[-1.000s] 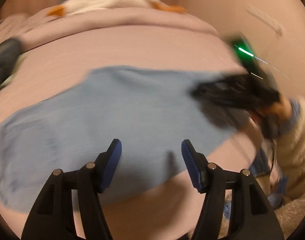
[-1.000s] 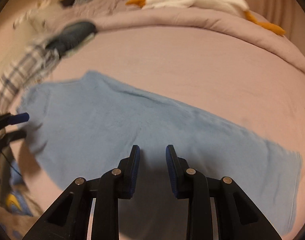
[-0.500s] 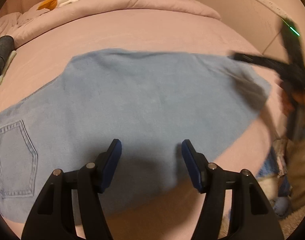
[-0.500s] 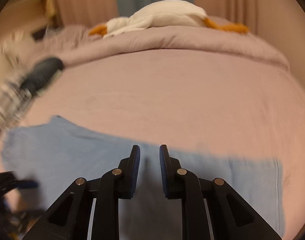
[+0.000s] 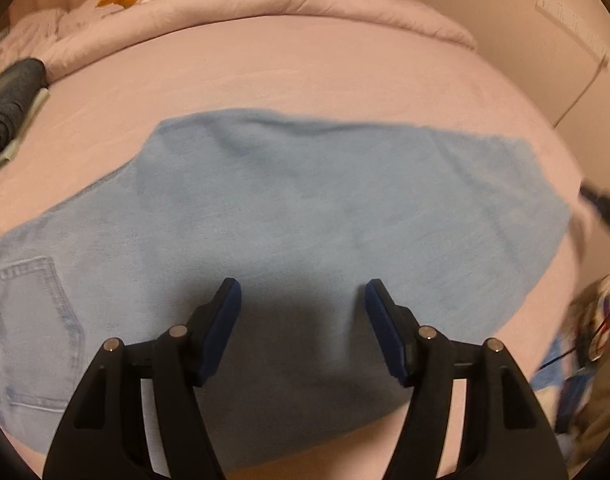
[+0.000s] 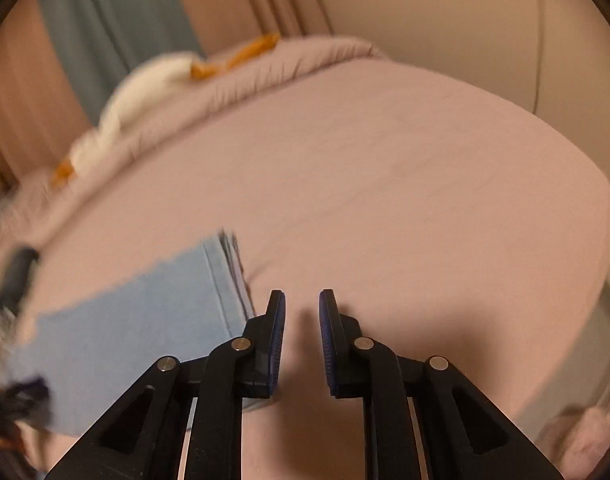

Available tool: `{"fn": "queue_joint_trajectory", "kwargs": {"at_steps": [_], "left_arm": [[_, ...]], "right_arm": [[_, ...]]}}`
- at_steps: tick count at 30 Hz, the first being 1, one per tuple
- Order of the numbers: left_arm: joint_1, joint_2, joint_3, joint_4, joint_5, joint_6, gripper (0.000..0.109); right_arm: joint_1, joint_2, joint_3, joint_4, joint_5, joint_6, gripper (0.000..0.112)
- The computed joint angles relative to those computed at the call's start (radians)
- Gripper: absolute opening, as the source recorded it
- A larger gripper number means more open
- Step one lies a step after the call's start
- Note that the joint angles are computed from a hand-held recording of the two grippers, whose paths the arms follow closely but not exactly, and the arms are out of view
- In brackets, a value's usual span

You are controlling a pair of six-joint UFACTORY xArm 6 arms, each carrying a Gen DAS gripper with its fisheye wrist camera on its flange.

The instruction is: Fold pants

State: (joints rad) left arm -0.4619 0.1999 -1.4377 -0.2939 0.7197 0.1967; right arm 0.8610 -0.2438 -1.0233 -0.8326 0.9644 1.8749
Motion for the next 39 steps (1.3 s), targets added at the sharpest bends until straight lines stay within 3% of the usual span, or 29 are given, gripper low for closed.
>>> {"fn": "queue_joint_trajectory", "kwargs": {"at_steps": [5,7,9,11,13,15,20,23,26,28,31,36,39], "left_arm": [[-0.024,0.048,-0.097,-0.242,0.093,0.097,0.065],[-0.031,0.089,-0.158,-0.31,0.141,0.094,0.065],[-0.036,0.135,-0.219,-0.381,0.186,0.076,0.065],[-0.045,0.163,-0.249,-0.423,0.194,0.064,0.065],[-0.054,0.186,-0.267,-0.431,0.2,0.04,0.065],[-0.053,0.194,-0.26,-0.431,0.206,0.005,0.065],[-0.027,0.169,-0.223,-0.504,0.212,0.002,0.063],[-0.011,0.156,-0.222,-0.579,0.229,0.003,0.064],[0.007,0.147,-0.217,-0.759,0.261,0.068,0.068],[0.017,0.151,-0.222,-0.891,0.296,0.111,0.078],[0.016,0.168,-0.24,-1.011,0.319,0.127,0.084],[0.019,0.207,-0.281,-0.991,0.348,0.075,0.084],[0.032,0.202,-0.262,-1.013,0.352,0.065,0.078]], "right_arm": [[0.045,-0.072,0.11,0.013,-0.204,0.145,0.025],[0.029,-0.021,0.11,-0.001,-0.338,0.215,0.035],[-0.008,0.031,0.093,0.022,-0.413,0.211,0.037],[-0.035,0.086,0.063,0.03,-0.425,0.238,0.037],[-0.064,0.098,0.068,-0.059,-0.467,0.366,0.037],[-0.078,0.125,0.046,-0.167,-0.452,0.482,0.037],[-0.037,0.159,-0.013,-0.208,-0.317,0.547,0.014],[0.014,0.201,-0.124,-0.199,-0.175,0.396,0.013],[0.06,0.301,-0.315,-0.175,-0.051,0.11,0.012],[0.085,0.384,-0.446,-0.167,-0.003,-0.04,0.012],[0.118,0.497,-0.598,-0.158,0.034,-0.207,0.012],[0.143,0.704,-0.859,-0.103,0.055,-0.446,0.012],[0.149,0.77,-0.939,-0.079,0.011,-0.545,0.012]]}}
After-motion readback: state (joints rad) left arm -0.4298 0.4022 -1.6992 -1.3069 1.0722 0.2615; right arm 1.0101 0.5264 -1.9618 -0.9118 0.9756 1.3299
